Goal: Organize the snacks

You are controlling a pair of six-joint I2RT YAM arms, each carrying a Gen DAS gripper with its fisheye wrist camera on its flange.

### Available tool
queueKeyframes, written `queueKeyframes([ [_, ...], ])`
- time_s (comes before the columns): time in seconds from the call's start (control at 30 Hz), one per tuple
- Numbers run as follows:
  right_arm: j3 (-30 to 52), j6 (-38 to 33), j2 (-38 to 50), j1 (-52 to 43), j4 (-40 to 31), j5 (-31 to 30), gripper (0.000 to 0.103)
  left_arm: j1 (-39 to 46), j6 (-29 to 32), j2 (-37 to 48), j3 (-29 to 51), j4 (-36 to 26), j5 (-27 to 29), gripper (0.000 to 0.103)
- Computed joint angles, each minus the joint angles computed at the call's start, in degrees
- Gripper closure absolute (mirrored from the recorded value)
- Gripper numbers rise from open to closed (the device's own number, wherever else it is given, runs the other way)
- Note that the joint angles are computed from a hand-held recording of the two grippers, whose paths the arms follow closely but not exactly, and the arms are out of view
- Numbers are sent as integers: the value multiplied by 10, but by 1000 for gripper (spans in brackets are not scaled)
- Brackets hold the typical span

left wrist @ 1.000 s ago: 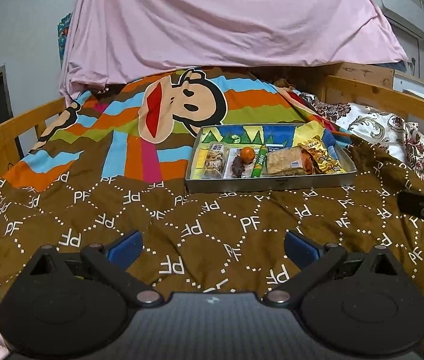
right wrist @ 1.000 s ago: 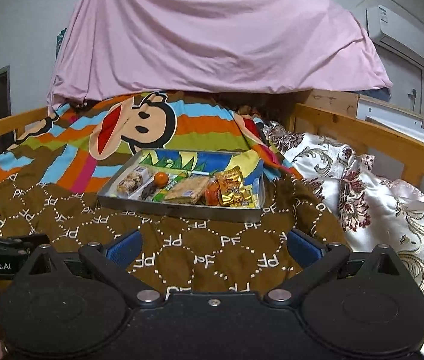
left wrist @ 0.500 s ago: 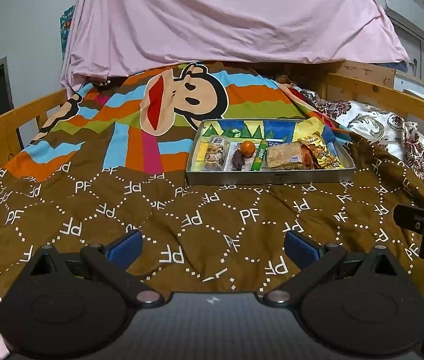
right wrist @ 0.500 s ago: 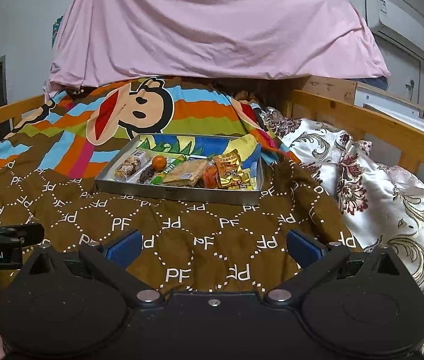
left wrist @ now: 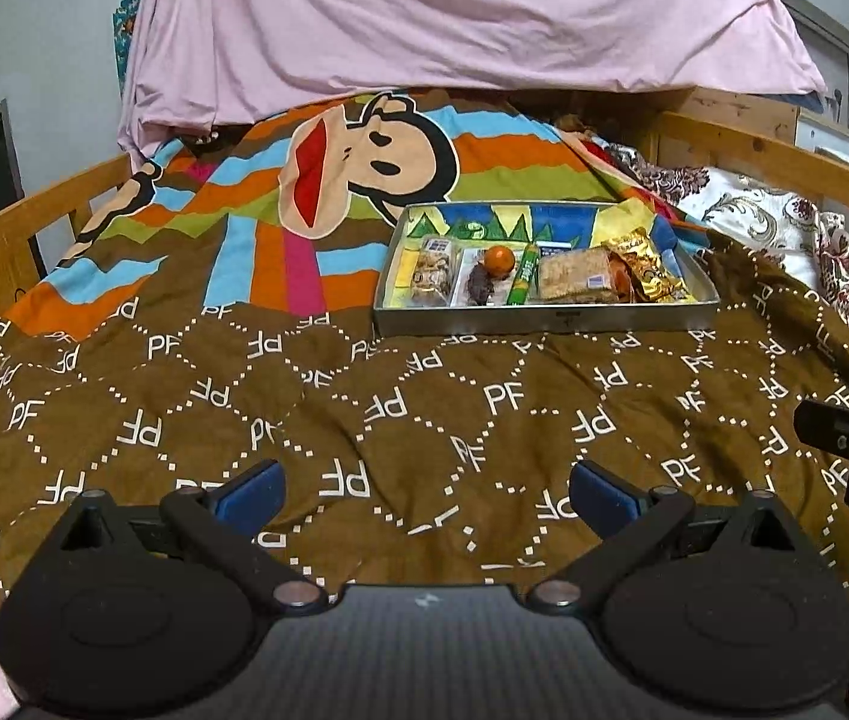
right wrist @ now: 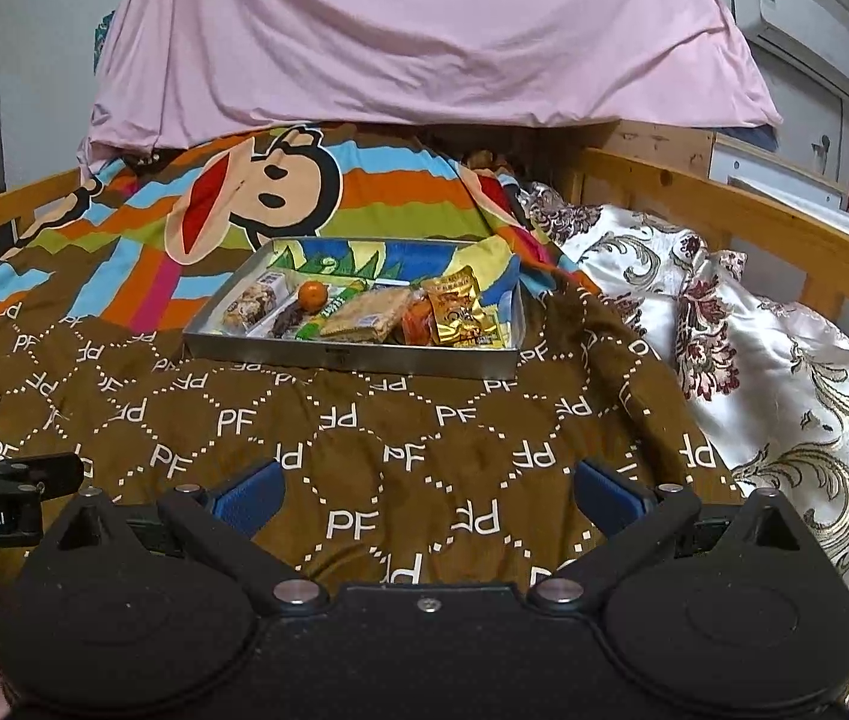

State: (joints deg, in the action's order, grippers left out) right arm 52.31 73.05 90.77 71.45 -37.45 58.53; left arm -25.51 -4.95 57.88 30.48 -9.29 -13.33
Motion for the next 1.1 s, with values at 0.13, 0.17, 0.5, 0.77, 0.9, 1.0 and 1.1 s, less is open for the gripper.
queueKeyframes([
  [0.13, 0, -2, 0, -2, 0, -3, 1, 0, 0, 2, 0, -3, -1, 1],
  [0.17, 0, -3, 0, -2, 1, -3, 1, -1, 0, 1, 0, -4, -2, 1],
  [0.5, -1, -6, -1, -4, 1, -8, 1, 2, 1, 6, 3, -7, -1, 1],
  [0.77, -1, -5, -1, -4, 1, -9, 1, 1, 0, 6, 3, -8, -2, 1],
  [0.9, -2, -4, 0, -3, 2, -9, 1, 0, 0, 7, 3, -8, -2, 1],
  [1.0, -1, -4, 1, -3, 2, -10, 1, 1, 1, 7, -1, -4, -1, 1],
  [1.1, -2, -3, 1, -3, 1, -10, 1, 1, 0, 7, -3, -4, 0, 1],
])
